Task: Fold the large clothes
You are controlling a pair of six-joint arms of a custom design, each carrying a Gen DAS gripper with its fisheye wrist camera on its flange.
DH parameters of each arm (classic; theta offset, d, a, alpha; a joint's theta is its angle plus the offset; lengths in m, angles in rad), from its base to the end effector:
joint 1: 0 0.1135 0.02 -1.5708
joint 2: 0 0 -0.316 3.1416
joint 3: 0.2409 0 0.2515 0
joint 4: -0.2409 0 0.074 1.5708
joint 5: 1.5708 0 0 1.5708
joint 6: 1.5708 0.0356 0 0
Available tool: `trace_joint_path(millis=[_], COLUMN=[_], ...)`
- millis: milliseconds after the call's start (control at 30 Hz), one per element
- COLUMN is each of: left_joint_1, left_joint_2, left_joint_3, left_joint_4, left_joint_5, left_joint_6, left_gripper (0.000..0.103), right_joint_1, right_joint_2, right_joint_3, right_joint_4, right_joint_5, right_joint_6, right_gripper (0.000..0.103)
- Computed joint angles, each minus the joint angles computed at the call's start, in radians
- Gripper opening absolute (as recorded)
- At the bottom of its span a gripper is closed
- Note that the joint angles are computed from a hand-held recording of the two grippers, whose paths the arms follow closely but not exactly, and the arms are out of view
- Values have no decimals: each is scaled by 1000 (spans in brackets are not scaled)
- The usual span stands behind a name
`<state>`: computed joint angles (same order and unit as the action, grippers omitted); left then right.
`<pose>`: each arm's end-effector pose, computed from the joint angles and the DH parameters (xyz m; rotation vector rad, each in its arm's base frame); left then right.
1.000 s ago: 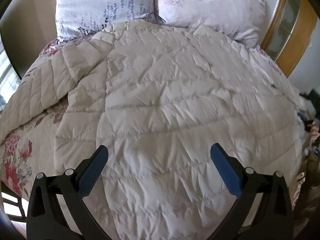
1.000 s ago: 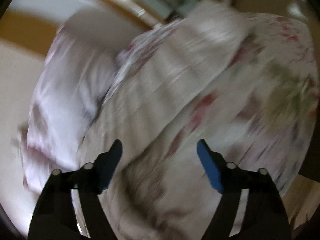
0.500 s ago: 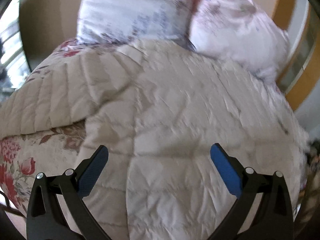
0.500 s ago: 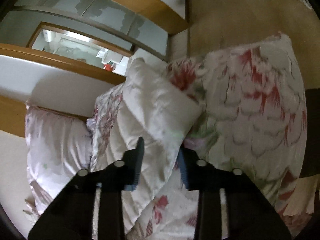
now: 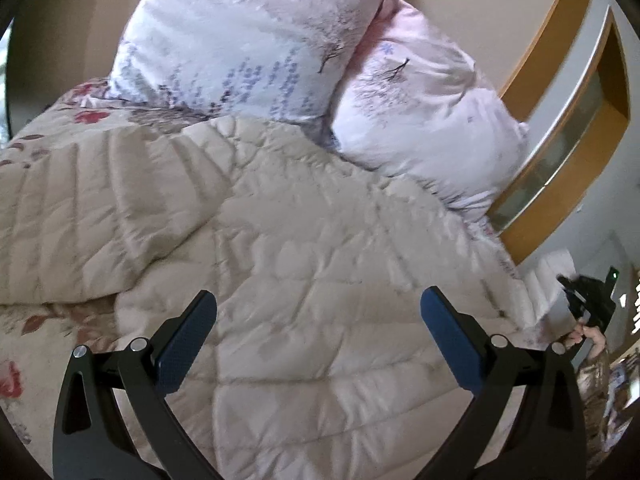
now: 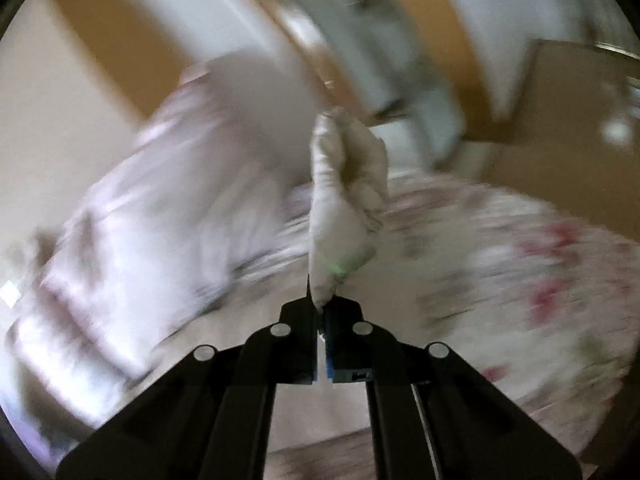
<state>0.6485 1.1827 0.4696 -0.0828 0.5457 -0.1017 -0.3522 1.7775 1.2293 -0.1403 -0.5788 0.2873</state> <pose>0.1685 0.1045 0.2170 -0.5819 2.1753 -0.3563 0.3866 -0.1213 0.2807 0.3934 2.1608 0.6139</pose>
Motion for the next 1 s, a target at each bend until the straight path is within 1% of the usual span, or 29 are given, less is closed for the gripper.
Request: trace_joint_path(millis=[67, 167, 267, 367, 467, 600, 633, 667, 700, 733, 767, 800, 833, 867, 1000], left_joint_1=[-16, -26, -38, -67, -90, -92, -95, -103, -114, -125, -138, -149, -164, -174, -228], left_joint_2=[20, 75, 125, 149, 169, 225, 244, 262, 287, 312, 340, 361, 385, 402, 483], left_joint_3=[16, 45, 67, 69, 70, 87, 92, 98, 107, 115, 123, 129, 138, 144, 176], left_joint_4=[6, 19, 25, 41, 60, 92, 103, 115, 125, 138, 154, 164, 169, 171, 185], left_joint_5=[14, 85, 141, 144, 149, 205, 216, 223, 233, 244, 254, 260, 262, 264, 259], left_joint_6=[-31, -71, -120, -140, -153, -201, -220, -240, -264, -289, -316, -332, -351, -362, -407], left_gripper=[102, 102, 102, 102, 102, 102, 102, 102, 102, 100, 98, 96, 93, 90, 80], right_joint_1=[81, 242, 400, 508, 563, 630, 644, 662, 681, 684, 683, 673, 656, 635, 505], right_joint_2=[-47, -102, -103, -80, -47, -24, -11, 17, 28, 33, 33, 17, 1, -15, -55], right_joint_3=[-23, -74, -115, -129, -126, -141, -135, -106, -93, -84, -78, -92, -108, -125, -163], right_joint_4=[-27, -60, -73, -76, -87, -73, -78, -101, -138, -164, -191, -191, -180, -169, -201], right_joint_5=[-54, -96, -78, -32, -24, -19, -17, -13, -2, -3, -13, -23, -39, -63, -188], right_joint_6=[-32, -106, -140, -157, -148, -130, -138, -153, -171, -183, -188, -174, -162, -149, -109], right_gripper=[4, 4, 4, 4, 4, 4, 8, 10, 17, 39, 53, 73, 77, 77, 81])
